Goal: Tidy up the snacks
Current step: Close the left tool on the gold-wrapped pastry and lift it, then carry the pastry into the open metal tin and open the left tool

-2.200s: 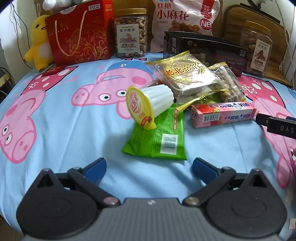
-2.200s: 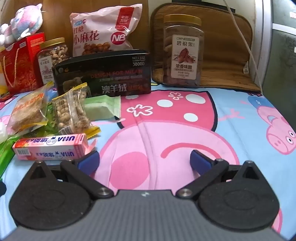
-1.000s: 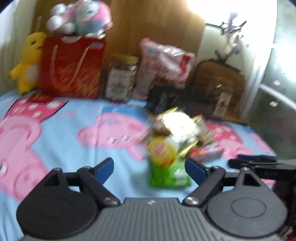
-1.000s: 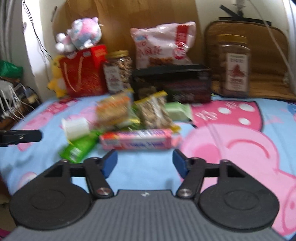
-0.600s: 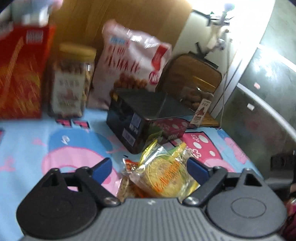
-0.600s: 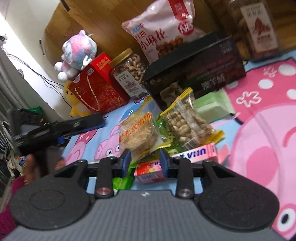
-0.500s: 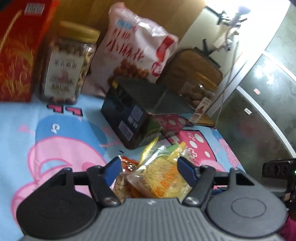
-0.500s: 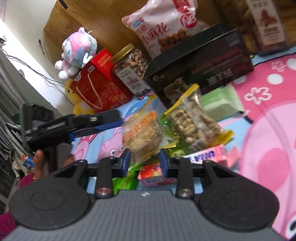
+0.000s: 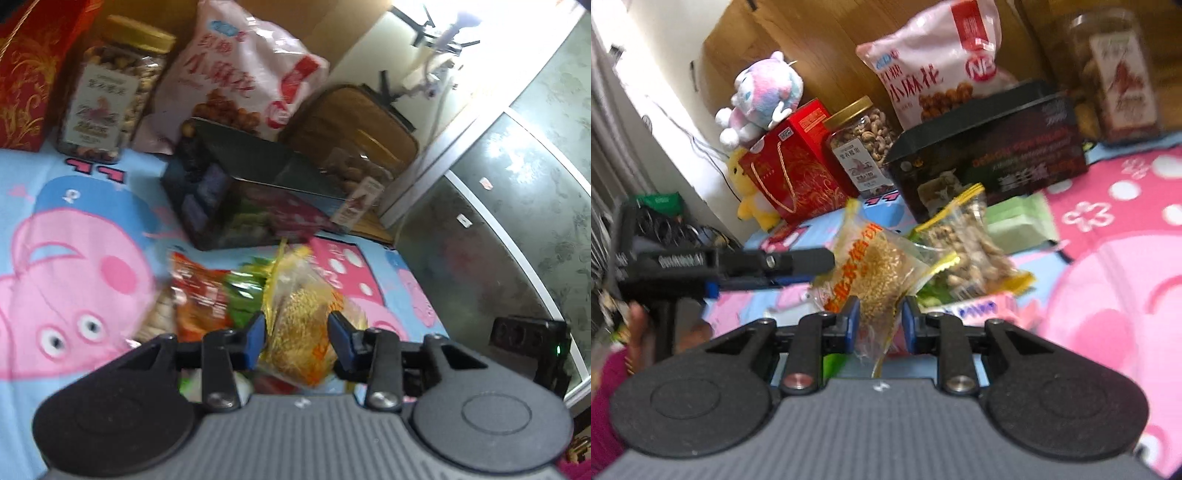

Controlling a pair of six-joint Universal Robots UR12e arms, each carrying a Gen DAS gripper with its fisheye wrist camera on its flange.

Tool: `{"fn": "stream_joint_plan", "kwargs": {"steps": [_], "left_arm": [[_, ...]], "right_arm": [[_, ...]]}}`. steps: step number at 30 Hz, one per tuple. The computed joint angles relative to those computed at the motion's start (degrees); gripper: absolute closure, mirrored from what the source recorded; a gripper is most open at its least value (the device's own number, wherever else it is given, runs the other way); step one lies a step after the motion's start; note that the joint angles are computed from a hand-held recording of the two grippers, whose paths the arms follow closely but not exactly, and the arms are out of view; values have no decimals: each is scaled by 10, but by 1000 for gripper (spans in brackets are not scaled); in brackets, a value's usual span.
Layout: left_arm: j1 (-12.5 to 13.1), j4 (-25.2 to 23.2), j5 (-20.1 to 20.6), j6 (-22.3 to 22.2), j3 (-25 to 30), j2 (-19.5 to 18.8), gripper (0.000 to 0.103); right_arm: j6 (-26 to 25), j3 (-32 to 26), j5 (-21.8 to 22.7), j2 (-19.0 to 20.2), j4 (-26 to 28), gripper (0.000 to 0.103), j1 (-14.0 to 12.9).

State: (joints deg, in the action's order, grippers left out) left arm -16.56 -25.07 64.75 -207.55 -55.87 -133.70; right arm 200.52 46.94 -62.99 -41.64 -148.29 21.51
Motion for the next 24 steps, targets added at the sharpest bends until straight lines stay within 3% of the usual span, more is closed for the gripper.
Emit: {"fn": "stream_joint_plan", "kwargs": {"steps": [4,8,12,18,20,24], "left_arm": [[-21,2,9,18,9,-3,67],[-42,-44,14,34,32,-14,67],[-53,-95,0,36,47,-26,67],[-62,-126,16,47,47,-25,66],[-63,-126,20,44,47,-24,59],[-66,-123,38,52,48,-22,42]], "right_arm": [[-6,82,-22,-46,-35,76,-7],[-20,139,-44,-84,-33,76,-14],[-30,161,-71,-99,-14,74,-18],[-10,185,-89,-105,-49,67,-17],[-25,190,-108,-106,-64,50,-13],[-75,224,-166,-111,-151,15,-5]]}}
